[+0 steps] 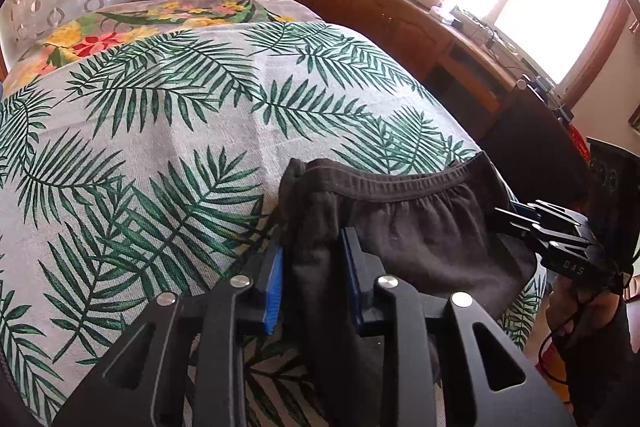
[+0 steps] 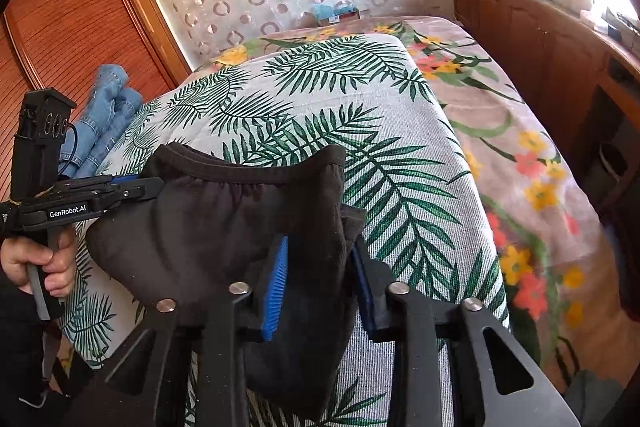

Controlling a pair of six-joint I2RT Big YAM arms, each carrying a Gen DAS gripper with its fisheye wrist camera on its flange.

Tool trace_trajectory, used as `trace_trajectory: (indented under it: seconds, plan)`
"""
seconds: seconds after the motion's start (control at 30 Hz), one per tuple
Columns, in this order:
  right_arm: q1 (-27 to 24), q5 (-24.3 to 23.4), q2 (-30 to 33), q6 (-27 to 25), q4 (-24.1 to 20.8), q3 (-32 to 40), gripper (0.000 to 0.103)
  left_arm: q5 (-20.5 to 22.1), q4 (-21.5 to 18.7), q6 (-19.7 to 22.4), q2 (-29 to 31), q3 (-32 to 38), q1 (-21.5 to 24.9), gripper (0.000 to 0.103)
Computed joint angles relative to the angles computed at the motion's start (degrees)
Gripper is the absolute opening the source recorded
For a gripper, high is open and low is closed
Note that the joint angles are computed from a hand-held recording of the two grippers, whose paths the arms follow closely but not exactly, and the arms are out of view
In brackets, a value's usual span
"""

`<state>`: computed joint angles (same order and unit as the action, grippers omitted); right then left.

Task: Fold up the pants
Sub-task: 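Grasp the shorts with the left gripper and lift them with both grippers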

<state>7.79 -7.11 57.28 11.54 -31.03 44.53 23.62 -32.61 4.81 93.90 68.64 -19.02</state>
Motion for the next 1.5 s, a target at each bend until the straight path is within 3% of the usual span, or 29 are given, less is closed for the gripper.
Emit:
trace_trajectory:
  seconds: [0.1, 0.2, 0.47, 0.6, 1.23, 1.5]
  plan:
    - [-0.3, -0.2, 0.2, -0.4, 0.0, 0.1, 0.013, 0.3, 0.6, 0.0, -0.5, -0.5, 0.0, 0.016]
    - [0.6, 0.7, -0.1, -1.3, -0.1, 0.1, 0.010, 0.2, 1.7, -0.1, -1.7, -1.8, -0.1, 0.013]
    - [5.5, 8.2, -3.8, -3.2, 1.3, -1.3, 0.009, 3.8, 4.1, -0.7, -6.6, -6.5, 0.6, 0.012]
    - [7.3, 10.4, -5.6, -3.5, 1.9, -2.0, 0.009, 2.7, 5.1, -0.3, -9.5, -8.0, 0.1, 0.012]
    - [9.8, 11.9, -11.0, -4.1, 2.3, -2.5, 0.009, 1.1, 7.2, -0.6, -21.1, -12.0, 0.1, 0.011]
    - [13.1, 11.8, -7.8, -5.8, 5.6, -0.6, 0.009, -1.3, 7.8, 1.1, -25.1, -13.9, 3.1, 0.011]
